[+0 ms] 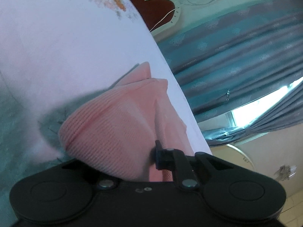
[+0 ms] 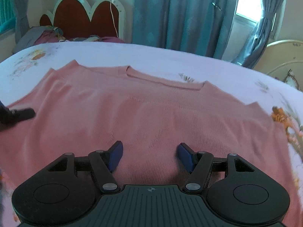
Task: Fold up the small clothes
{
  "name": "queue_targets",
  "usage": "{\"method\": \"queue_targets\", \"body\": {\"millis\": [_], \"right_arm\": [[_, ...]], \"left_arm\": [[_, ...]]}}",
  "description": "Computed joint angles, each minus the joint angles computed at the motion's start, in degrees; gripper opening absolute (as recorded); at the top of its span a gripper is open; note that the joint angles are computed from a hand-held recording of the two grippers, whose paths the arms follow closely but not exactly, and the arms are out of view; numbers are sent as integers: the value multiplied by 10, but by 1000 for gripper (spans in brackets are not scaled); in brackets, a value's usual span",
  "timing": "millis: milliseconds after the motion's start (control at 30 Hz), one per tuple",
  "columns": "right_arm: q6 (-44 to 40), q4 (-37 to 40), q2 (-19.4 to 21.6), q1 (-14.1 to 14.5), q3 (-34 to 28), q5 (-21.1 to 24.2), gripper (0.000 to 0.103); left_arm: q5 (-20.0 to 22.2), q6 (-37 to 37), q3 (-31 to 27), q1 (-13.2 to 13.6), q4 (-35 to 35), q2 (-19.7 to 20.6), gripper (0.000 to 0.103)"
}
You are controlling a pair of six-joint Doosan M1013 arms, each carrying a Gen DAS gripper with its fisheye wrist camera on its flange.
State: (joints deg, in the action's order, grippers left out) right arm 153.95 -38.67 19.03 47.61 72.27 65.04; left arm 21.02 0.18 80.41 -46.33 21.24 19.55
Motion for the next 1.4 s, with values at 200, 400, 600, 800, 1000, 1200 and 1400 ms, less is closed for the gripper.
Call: {"method": "queue_targets", "body": {"millis": [200,400,600,800,1000,1200,1400], "right_arm": [[20,3,-17,-5,19,-33,63],[95,-17,-71,-13,72,-69,63],[178,-54,-139,-14,136,-36,63],[233,-68,-196,-7,192,37,63],[273,-78,-236,-3,228,51,63],[264,-74,-241,-18,228,-29,64],[224,-58,-233,-33,216,-97,64]], "left_arm": [[46,-9,-34,-21,114,4,11],[78,180,-118,-49,102,31,10],[105,503,-252,-79,-87,102,10],[200,731,-338,-120,-213,165,11],[221,805,-302,-147,-191,155,24],[219,834,-273,-148,-216,134,49],[221,821,-252,-142,-224,112,51]]}}
